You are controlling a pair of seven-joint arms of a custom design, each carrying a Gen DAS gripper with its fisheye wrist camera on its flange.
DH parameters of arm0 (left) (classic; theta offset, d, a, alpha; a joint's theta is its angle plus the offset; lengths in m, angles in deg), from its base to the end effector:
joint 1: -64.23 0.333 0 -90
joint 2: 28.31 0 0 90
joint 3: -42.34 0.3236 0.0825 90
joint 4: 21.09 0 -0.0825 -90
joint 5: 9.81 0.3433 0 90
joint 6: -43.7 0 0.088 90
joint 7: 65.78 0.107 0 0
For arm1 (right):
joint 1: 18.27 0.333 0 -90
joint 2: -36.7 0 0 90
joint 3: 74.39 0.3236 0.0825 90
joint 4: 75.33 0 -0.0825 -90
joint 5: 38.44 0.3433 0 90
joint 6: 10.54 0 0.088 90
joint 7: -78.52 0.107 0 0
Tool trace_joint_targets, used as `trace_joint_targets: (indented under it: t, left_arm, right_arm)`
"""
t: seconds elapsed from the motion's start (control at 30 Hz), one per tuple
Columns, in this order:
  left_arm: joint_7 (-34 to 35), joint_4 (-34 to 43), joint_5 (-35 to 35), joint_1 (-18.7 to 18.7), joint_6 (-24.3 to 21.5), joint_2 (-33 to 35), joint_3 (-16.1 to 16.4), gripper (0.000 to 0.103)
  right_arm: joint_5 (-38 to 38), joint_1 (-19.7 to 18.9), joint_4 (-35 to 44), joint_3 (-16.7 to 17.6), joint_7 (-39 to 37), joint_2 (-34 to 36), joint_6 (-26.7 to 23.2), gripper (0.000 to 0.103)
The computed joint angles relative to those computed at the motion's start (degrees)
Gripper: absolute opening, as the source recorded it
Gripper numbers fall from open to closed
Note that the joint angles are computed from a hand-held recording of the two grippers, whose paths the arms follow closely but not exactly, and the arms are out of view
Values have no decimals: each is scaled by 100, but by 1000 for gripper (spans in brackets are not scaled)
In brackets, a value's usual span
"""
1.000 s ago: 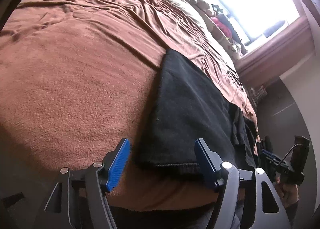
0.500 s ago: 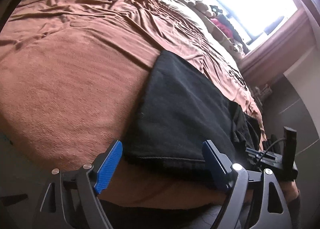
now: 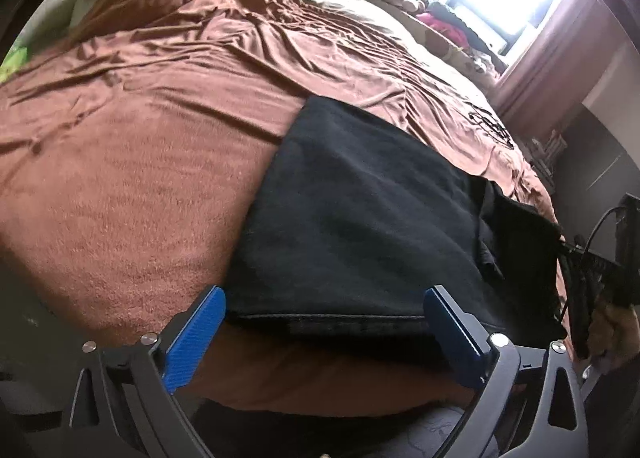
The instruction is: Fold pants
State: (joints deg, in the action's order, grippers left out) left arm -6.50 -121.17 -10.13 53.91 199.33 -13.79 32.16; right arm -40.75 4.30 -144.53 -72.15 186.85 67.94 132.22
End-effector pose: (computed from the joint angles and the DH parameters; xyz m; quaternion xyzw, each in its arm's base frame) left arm 0.6070 -0.2133 0.5370 -0.7258 0.5905 -0.3394 0.0964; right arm 0.6644 0.2976 0.5661 -0.6984 0.6179 -0.1516 0.3279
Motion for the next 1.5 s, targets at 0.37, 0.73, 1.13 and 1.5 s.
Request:
trace_joint_targets:
  t: [0.37, 0.73, 1.13, 1.5]
  left_arm:
    - [-182, 313, 631, -225, -410, 84, 92, 102]
    - [-548, 511, 1324, -433, -558, 166, 165, 102]
    - [-1116, 533, 2149, -603, -706, 92, 297, 102]
    - [-671, 194, 1697, -382, -243, -5, 153, 102]
  right_arm:
    - [-277, -241, -1219, -420, 1173, -801, 793, 0]
    - [759, -837, -2154, 287, 748, -1237, 1233, 6]
    - [1728, -984, -2208, 517, -224, -1126, 1509, 47]
    - [912, -677, -1303, -53, 481, -565, 862, 0]
